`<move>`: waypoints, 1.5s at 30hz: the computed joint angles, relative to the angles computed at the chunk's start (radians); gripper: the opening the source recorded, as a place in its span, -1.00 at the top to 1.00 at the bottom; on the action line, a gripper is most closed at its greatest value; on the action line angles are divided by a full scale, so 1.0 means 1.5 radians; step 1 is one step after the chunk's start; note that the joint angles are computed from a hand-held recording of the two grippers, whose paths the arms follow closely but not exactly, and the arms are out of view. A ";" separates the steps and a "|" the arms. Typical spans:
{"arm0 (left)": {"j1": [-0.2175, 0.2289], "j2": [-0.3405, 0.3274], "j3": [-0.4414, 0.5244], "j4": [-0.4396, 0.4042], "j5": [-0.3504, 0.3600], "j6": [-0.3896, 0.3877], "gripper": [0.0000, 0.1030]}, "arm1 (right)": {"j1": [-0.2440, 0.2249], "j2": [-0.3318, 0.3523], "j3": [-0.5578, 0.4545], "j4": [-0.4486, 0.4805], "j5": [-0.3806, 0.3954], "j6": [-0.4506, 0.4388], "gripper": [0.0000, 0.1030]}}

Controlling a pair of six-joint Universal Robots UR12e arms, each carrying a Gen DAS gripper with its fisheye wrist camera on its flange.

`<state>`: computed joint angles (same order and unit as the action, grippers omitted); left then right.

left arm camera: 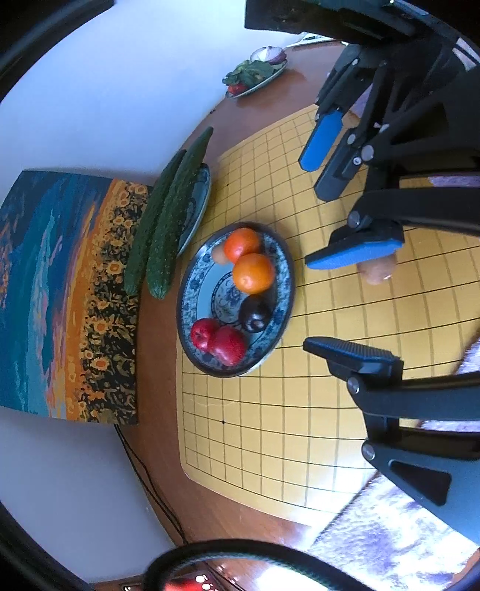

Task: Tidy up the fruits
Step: 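Withdraw both tools from the plate toward the two brown round fruits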

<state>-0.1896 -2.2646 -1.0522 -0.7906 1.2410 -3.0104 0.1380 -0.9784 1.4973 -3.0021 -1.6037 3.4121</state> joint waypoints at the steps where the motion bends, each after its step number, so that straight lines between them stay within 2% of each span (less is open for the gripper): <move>1: 0.000 0.003 -0.004 0.001 -0.001 0.002 0.23 | 0.000 -0.002 0.003 0.001 -0.004 0.002 0.14; 12: -0.004 0.026 -0.044 0.004 -0.005 0.036 0.23 | 0.000 -0.020 0.033 0.000 -0.018 0.020 0.14; 34: -0.014 0.019 -0.042 -0.016 0.009 0.057 0.23 | -0.003 -0.021 0.040 -0.005 -0.009 0.029 0.14; 40: -0.014 0.017 -0.042 -0.021 0.007 0.058 0.46 | -0.003 -0.020 0.041 -0.005 -0.008 0.027 0.14; 45: -0.012 0.021 -0.049 -0.015 -0.001 0.058 0.46 | -0.002 -0.019 0.038 0.000 -0.006 0.028 0.14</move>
